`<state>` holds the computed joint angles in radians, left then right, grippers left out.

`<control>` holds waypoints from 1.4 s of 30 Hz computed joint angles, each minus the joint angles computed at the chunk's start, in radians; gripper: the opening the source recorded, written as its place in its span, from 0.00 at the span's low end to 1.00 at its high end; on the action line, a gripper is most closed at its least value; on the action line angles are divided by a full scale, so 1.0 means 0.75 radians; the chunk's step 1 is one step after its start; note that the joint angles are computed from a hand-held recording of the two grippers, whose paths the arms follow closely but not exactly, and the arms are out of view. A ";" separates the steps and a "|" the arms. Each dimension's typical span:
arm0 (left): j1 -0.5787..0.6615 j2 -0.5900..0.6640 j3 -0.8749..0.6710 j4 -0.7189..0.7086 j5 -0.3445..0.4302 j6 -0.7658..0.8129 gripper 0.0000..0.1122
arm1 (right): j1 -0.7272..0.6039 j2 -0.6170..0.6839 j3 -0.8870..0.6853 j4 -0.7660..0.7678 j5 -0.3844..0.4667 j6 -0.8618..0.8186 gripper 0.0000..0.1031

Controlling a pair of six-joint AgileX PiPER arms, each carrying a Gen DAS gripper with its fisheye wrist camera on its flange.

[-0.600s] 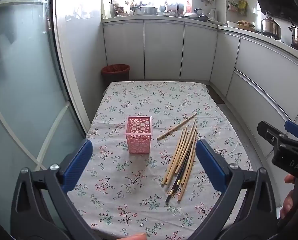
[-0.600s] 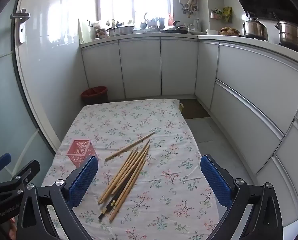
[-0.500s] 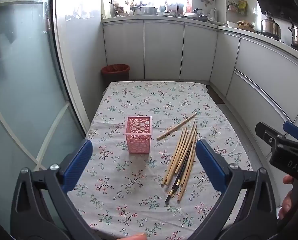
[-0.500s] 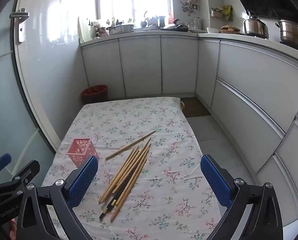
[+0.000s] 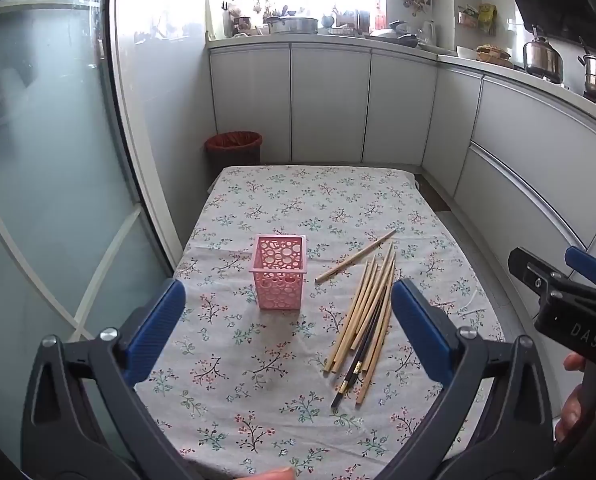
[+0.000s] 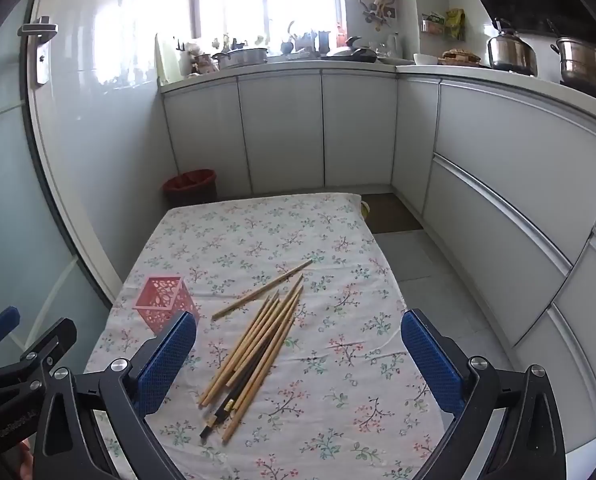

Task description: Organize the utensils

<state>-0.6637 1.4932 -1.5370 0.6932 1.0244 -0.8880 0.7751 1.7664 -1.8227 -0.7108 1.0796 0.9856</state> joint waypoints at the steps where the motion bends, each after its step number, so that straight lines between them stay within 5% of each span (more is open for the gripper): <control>1: 0.000 0.001 0.000 -0.002 0.001 0.002 0.91 | 0.001 0.002 -0.001 0.000 0.001 0.000 1.00; 42: 0.001 0.004 -0.007 -0.001 0.009 0.004 0.91 | 0.002 0.010 -0.010 0.001 0.008 -0.002 1.00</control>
